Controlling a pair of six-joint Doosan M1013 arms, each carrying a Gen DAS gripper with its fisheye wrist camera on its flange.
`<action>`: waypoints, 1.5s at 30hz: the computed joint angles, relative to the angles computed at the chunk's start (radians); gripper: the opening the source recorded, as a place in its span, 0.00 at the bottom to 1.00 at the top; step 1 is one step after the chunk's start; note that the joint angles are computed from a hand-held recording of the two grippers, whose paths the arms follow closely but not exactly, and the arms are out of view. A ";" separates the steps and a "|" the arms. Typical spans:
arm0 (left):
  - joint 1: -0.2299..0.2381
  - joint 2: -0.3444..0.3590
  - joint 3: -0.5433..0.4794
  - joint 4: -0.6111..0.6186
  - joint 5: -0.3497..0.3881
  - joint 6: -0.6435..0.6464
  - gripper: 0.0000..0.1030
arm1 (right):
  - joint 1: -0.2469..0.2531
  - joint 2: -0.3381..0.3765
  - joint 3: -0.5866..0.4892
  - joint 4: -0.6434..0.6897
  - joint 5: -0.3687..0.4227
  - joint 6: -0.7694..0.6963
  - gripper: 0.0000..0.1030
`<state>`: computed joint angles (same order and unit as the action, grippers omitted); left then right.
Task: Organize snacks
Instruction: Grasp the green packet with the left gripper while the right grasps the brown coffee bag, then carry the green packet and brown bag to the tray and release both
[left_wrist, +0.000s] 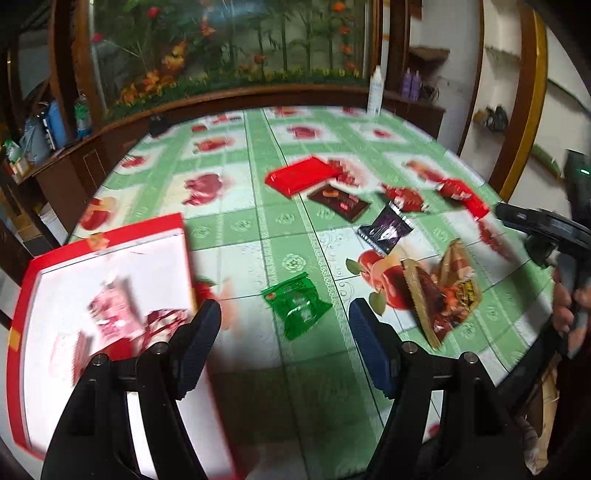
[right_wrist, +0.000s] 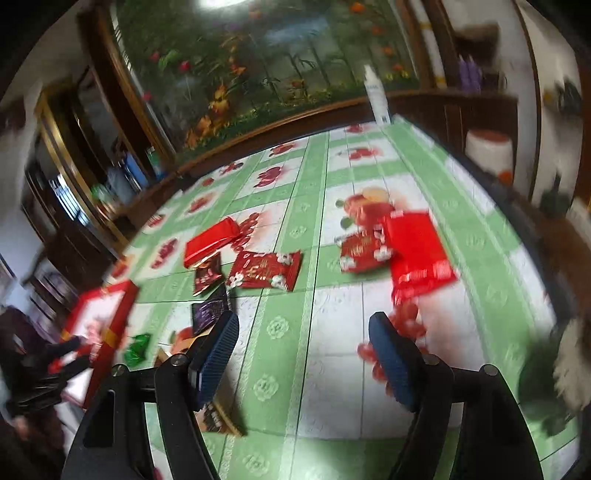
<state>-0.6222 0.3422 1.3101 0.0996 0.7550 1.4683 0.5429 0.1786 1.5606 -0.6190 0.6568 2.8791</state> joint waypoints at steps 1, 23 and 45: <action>0.000 0.013 -0.015 -0.008 0.017 0.002 0.69 | -0.001 -0.005 0.015 0.022 -0.032 -0.010 0.74; 0.007 0.129 -0.144 -0.095 0.190 0.115 0.70 | 0.044 0.139 -0.143 0.401 0.016 -0.525 0.83; -0.009 0.096 -0.090 -0.075 0.129 0.017 0.40 | 0.070 0.131 -0.128 0.295 0.054 -0.510 0.63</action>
<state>-0.6314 0.4379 1.2198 0.0244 0.8839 1.4853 0.6134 0.3098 1.4324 -0.3237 0.7112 2.3686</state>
